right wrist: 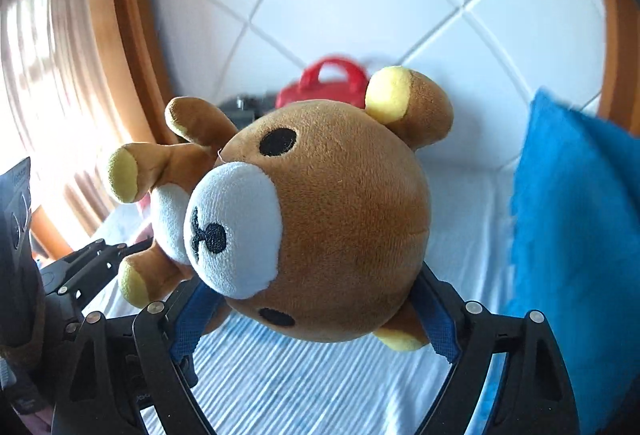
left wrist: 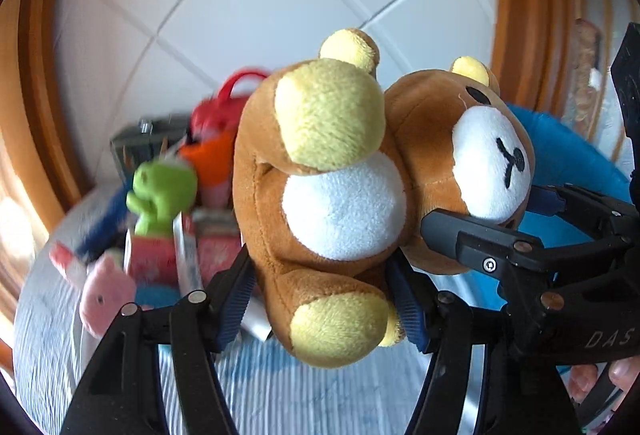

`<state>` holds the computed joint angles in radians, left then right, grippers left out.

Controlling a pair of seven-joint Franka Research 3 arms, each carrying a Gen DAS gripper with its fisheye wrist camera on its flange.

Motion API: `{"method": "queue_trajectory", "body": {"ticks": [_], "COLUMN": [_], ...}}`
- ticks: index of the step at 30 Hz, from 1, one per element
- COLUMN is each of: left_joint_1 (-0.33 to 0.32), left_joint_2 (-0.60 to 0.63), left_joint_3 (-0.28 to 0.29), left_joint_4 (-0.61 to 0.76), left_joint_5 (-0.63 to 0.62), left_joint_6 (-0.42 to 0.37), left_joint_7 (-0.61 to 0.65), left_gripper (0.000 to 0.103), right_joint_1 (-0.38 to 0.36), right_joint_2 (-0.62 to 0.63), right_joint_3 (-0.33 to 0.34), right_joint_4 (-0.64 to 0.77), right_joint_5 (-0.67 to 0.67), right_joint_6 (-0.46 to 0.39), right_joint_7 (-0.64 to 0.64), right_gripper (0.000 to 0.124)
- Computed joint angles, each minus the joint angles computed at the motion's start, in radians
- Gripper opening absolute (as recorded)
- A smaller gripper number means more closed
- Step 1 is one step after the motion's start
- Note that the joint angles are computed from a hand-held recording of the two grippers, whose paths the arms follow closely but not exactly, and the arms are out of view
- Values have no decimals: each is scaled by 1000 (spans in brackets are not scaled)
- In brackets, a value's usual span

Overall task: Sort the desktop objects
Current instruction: 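Carry the brown bear plush with both grippers and drop it into the blue crate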

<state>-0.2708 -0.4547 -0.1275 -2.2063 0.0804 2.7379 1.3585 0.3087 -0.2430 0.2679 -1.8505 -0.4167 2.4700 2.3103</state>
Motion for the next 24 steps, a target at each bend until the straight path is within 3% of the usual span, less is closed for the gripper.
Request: {"method": "queue_trajectory", "body": {"ticks": [6, 15, 19, 24], "left_joint_1": [-48, -96, -109, -180], "left_joint_2": [-3, 142, 249, 392], "left_joint_3": [-37, -187, -271, -315], "left_joint_4": [52, 257, 405, 593], "left_joint_5": [5, 108, 227, 358], "left_joint_6": [41, 25, -48, -173], "left_joint_7": [2, -84, -168, -262], "left_gripper": [63, 63, 63, 63], "right_joint_1": [-60, -198, -244, -290], "right_joint_2": [-167, -472, -578, -682], "right_joint_3": [21, -7, -51, -119], "right_joint_4": [-61, -240, -306, -370], "right_joint_5": [-54, 3, 55, 120], "right_joint_6": [-59, -95, -101, -112], "right_joint_7": [32, -20, -77, -168], "right_gripper": [89, 90, 90, 90]}}
